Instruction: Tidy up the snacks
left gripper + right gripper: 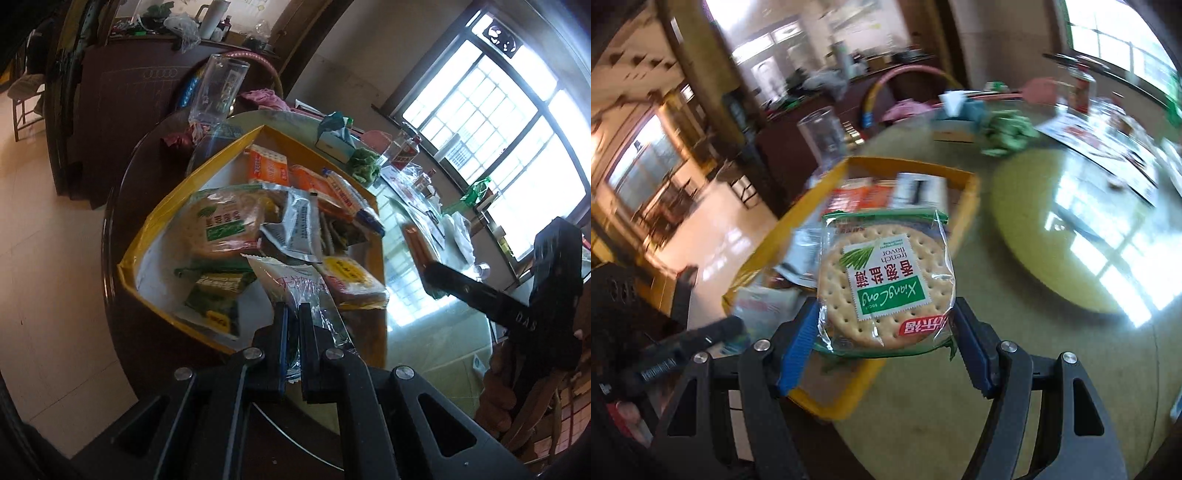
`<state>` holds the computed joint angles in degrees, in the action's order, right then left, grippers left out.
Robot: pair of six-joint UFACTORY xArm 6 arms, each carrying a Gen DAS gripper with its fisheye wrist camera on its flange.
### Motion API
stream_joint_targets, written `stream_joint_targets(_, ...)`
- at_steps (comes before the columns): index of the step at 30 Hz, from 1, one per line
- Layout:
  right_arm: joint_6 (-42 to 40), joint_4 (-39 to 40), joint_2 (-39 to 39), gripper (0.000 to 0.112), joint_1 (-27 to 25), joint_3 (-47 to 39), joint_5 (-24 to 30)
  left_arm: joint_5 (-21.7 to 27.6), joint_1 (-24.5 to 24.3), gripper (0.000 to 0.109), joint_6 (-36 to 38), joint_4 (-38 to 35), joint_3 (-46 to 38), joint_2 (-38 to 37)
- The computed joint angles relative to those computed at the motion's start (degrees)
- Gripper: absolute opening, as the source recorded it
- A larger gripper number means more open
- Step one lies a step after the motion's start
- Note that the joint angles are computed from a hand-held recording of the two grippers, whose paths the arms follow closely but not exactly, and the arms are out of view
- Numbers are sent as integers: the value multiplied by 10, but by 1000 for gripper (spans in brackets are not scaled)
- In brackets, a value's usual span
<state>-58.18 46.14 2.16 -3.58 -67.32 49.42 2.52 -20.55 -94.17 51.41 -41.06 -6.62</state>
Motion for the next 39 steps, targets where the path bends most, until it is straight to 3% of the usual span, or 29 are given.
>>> stream_joint_targets(6,54,-53,48,72,67,-33,-24,-19,11,2,66,-49,5,17)
stream_joint_targets(10,92,-101,64,72,93,-27,-80,-31,13,3,102,-76,3,29)
stream_joint_targets(12,102,-106,73,72,98,-28,-93,-31,16,3,75,-38,-3,32)
stream_joint_targets(16,103,-98,84,74,99,-30,-101,16,2,6,21,25,-23,36)
stream_joint_targets(19,102,-70,93,76,90,-44,-67,37,-4,28,2,48,-20,25)
stream_joint_targets(21,84,-38,68,81,81,-20,-71,57,-8,58,-84,131,-17,3)
stream_joint_targets(24,26,24,5,87,65,38,-86,98,-28,71,-166,219,-14,-33)
stream_joint_targets(26,-10,59,-36,87,48,71,-84,144,-53,74,-140,202,-15,-47)
stream_joint_targets(30,-36,92,-92,87,7,108,-47,295,-131,79,-115,198,-38,-57)
stream_joint_targets(36,-48,125,-125,87,-32,137,-49,435,-203,79,-122,199,-84,-44)
stream_joint_targets(39,-41,126,-133,87,-67,133,25,496,-237,79,-131,216,-96,-56)
